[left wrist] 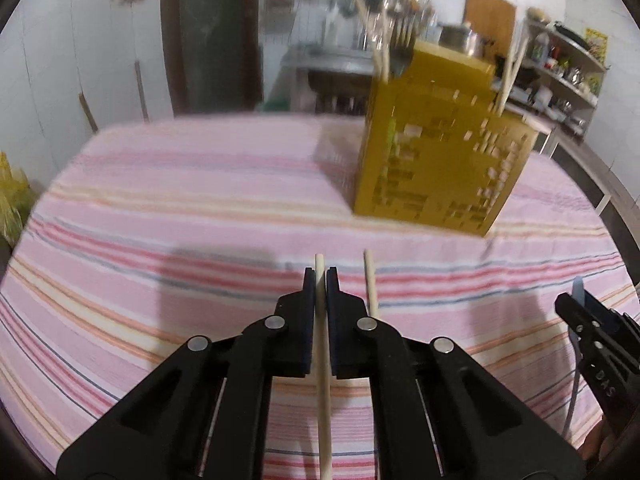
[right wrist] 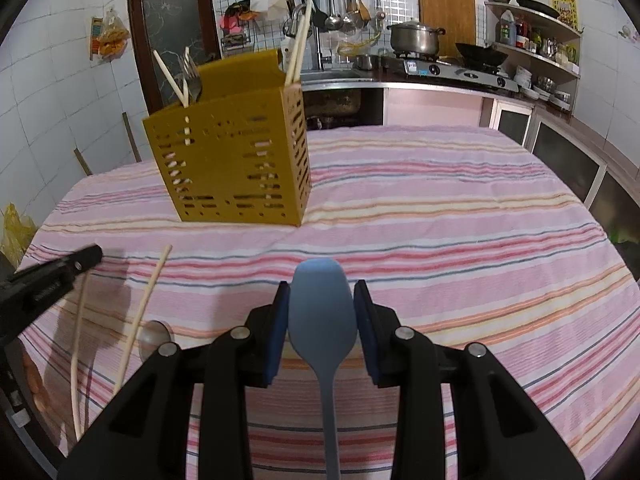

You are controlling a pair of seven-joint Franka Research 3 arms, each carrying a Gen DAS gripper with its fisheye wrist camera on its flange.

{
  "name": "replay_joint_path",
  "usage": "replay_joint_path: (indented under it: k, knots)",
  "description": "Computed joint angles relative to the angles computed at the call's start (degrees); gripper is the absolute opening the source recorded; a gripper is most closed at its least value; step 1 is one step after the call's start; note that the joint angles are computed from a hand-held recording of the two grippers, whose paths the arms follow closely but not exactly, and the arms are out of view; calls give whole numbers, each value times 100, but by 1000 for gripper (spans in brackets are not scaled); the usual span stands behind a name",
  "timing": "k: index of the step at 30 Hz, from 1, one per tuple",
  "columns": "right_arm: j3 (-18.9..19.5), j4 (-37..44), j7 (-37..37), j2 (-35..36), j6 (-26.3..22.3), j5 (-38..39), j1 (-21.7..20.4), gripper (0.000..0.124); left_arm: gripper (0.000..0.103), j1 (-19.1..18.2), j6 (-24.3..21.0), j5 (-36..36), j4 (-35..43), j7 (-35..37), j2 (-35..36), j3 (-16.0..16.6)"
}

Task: Organize utensils
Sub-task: 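Lift the chopstick and blue spoon up over the yellow holder with both tools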

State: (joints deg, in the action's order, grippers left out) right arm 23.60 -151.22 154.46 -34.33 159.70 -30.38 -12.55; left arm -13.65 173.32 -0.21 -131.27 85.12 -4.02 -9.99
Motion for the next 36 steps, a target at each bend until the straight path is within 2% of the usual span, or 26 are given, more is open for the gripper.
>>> replay_joint_path:
  k: [3,6,7,9,11,13,19,24,30,36]
  knots:
    - [-38,-30,33,-118,35,47,22,33,4,-203,432,-337,-203,407,-228,181]
    - [-40,-80,32,-298,68,117,8,33,4,-777,918,-880,-471,943,-488,698]
    - [-10,-92,43,-361,82,133,-21,33,4,-888,1033,-883,-538,942,-569,807]
    - [72,-126,89,-503,98,167,-90,33,4,-1294,1210,-906,-659,1030,-705,1238]
    - [148,-168,127,-631,123,214,-157,33,4,-1470,1318,-809,-784,982,-863,1451]
    - [259,-270,242,-837,302,238,-277,33,4,-1952,1427,-728,-899,1016,-1005,1959]
    - [621,-335,232,-1289,216,413,-471,33,4,-2425,1709,-313,-1198,754,-1337,2574]
    - [839,-300,192,-1523,90,455,-561,33,4,-3008,1846,164,-1372,554,-1610,3294]
    - [1049,-322,240,-1781,9,455,-637,33,4,-3229,2126,682,-1585,210,-1822,3625]
    - [1137,-342,263,-1983,-45,473,-625,33,4,-3115,2332,1128,-1738,-155,-2040,3615]
